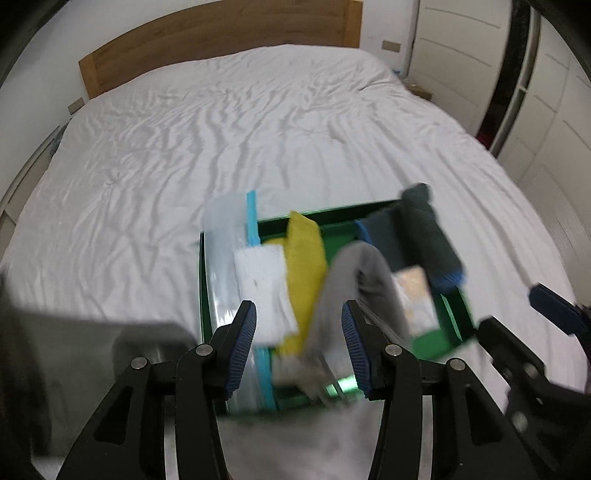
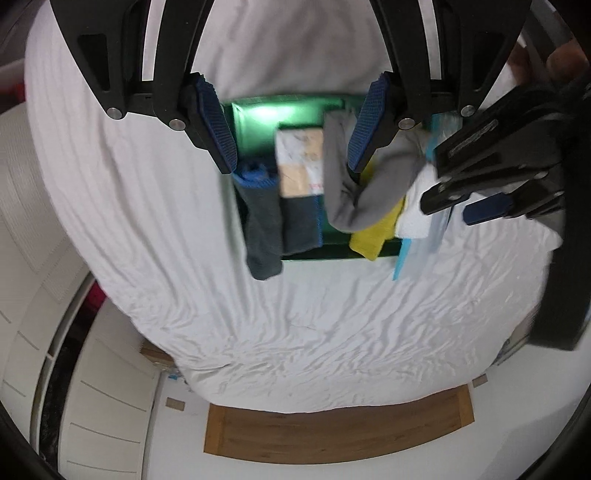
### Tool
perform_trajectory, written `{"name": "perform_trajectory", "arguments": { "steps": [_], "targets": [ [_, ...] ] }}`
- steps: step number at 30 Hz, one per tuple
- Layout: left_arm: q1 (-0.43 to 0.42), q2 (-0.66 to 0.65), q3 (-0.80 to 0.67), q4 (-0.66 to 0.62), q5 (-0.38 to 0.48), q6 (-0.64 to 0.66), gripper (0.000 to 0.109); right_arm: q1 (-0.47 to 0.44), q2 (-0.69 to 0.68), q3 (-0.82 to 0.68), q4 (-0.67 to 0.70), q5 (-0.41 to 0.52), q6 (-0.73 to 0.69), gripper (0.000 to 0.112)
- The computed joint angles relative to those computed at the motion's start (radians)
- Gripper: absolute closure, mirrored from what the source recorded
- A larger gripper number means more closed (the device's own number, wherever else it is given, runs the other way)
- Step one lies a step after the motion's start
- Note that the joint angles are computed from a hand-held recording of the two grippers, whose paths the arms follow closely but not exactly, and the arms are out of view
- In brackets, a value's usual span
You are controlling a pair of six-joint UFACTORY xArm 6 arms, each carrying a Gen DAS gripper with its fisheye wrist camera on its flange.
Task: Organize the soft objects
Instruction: 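Open both tools to drop the wipe and grey cloth into the tray, then close the left tool on the beige sponge while the right tool approaches the hair tie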
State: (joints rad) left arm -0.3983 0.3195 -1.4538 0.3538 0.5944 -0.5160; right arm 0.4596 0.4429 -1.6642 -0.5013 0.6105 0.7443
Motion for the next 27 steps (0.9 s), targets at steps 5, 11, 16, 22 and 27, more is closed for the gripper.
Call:
{"name": "perform_trajectory", "arguments": {
  "steps": [5,11,16,22,27],
  "targets": [
    [-0.033,-0.226,0.26,-0.039,-0.065,0.007,0.066,0.068,-0.111,0.106,-0.076,0.083,0.053,0.05],
    [-0.029,-0.505,0.54,-0.08,-0.066,0.092,0.066,0.195,-0.199,0.183,-0.101,0.178,0.135,0.05],
    [0.055,-0.801,0.793,-0.15,0.007,0.239,0.066,0.312,-0.191,0.158,-0.085,0.239,0.198,0.05],
    [0.337,-1.178,1.049,-0.244,0.223,0.509,0.066,0.442,-0.113,0.047,-0.035,0.278,0.21,0.05],
    [0.655,-1.289,1.15,-0.316,0.307,0.782,0.066,0.516,0.034,-0.129,0.05,0.283,0.168,0.05]
  ]
}}
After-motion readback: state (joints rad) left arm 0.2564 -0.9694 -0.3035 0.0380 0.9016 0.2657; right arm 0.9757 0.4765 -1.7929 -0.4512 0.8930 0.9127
